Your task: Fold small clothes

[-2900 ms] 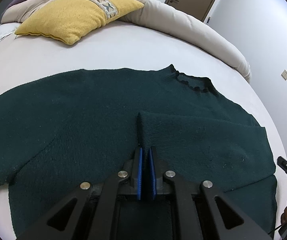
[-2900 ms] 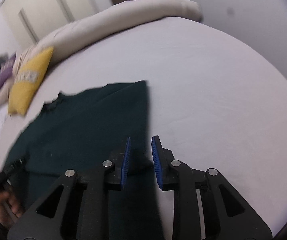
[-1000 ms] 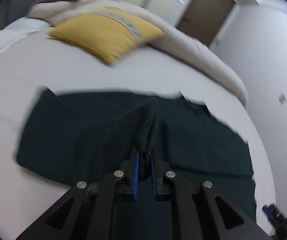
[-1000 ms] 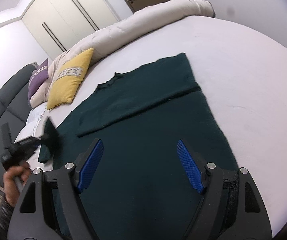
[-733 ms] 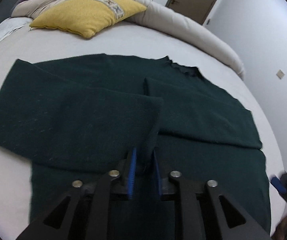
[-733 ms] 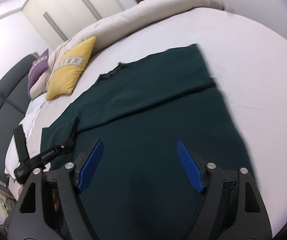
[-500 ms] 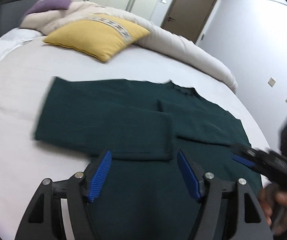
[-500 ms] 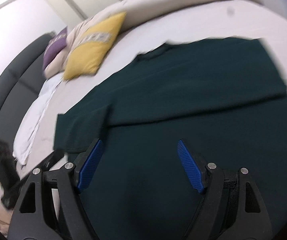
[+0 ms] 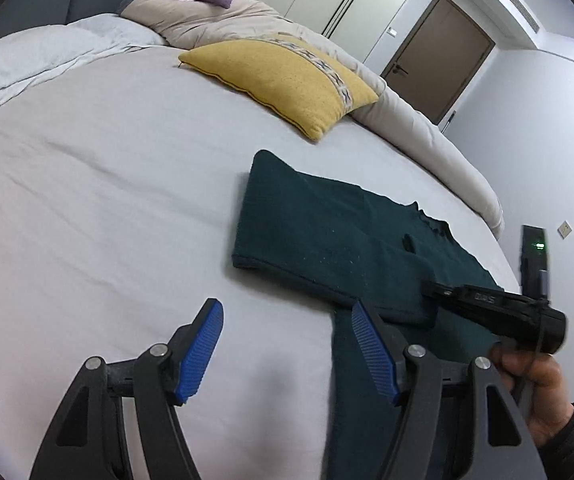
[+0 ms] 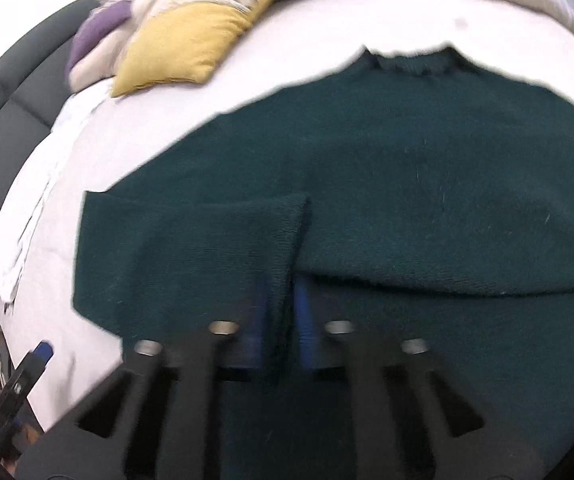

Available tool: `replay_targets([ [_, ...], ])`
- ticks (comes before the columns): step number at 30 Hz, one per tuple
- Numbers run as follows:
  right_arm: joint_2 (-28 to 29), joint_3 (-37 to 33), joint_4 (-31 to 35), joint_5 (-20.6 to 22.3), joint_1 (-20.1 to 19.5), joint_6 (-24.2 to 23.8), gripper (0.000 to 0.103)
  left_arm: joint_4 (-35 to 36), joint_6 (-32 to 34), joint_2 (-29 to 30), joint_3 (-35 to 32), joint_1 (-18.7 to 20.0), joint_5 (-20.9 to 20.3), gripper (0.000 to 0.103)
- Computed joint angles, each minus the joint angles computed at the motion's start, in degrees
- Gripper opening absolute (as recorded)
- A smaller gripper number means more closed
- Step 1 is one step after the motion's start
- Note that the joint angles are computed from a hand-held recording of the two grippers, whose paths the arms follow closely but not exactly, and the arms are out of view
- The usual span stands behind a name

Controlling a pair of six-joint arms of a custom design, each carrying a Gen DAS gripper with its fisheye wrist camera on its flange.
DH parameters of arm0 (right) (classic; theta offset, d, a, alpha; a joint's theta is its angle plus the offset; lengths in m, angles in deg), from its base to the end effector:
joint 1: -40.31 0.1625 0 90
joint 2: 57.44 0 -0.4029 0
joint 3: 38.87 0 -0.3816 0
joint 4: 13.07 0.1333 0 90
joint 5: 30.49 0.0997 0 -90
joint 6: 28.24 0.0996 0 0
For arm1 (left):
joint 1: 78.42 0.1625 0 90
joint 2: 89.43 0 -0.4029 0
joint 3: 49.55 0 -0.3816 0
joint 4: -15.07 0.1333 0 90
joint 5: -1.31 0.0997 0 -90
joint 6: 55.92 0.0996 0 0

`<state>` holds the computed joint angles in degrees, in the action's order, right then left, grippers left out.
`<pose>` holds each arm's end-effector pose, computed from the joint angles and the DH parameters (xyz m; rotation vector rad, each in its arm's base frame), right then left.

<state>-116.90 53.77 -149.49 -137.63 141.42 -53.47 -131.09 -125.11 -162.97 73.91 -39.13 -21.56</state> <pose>0.2259 -0.6109 0.2309 0.8281 -2.6803 0.2711 -0.2159 -0.4675 0.2293 -0.4476 2.2376 -1.3720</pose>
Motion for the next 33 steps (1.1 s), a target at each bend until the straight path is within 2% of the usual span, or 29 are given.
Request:
replay_targets([
  [4,-2.1,-0.7,-1.2,2.4,1.2,-4.0,0.006,-0.9,0.8,0.0,-0.5,0.2,-0.2,0.069],
  [7,-2.5,-4.5,0.2,4.9,0.8,-3.9,0.006,-0.5,1.5,0.3,-1.5,0.3,0.4,0.069],
  [10,-1.9,-8.3,1.0,5.2,-0.1,-4.6,0.006,-1.3,4.1,1.6,-3.5,1.3,0.6,0.069],
  [13,-1.2,-12.6,2.4,5.3,-2.4,-5.1,0.006,-2.2,7.0,3.2,-6.2,2.9,0.6,0.069],
  [17,0.6,-17.9,4.2,4.3,-6.1,-3.9,0.006,-2.7,12.4,6.7,-12.4,6.9,-1.4,0.069],
  [22,3.0,-20.5,3.9,4.1,-9.7,-3.1,0.006,3.7,14.1,11.8,-21.6,11.5,-4.0,0.069],
  [25,2.6,-19.6,3.3,4.7,-11.3,-3.0,0.006,8.7,14.5,14.8,-26.5,13.1,-4.8,0.063],
  [27,2.6,-19.2,3.0,5.0,-12.0,-2.8,0.006,11.6,14.6,16.8,-29.5,14.1,-5.0,0.055],
  [29,3.3,-20.1,3.2,5.3,-12.6,-2.5,0.006,13.5,14.6,18.5,-31.7,15.1,-6.3,0.034],
  [32,3.5,-19.7,2.6,5.2,-12.8,-2.9,0.006,14.9,15.4,20.2,-33.0,15.3,-5.4,0.019],
  [33,3.4,-19.4,2.1,4.8,-12.7,-3.1,0.006,16.5,15.1,20.8,-33.7,15.3,-4.7,0.019],
])
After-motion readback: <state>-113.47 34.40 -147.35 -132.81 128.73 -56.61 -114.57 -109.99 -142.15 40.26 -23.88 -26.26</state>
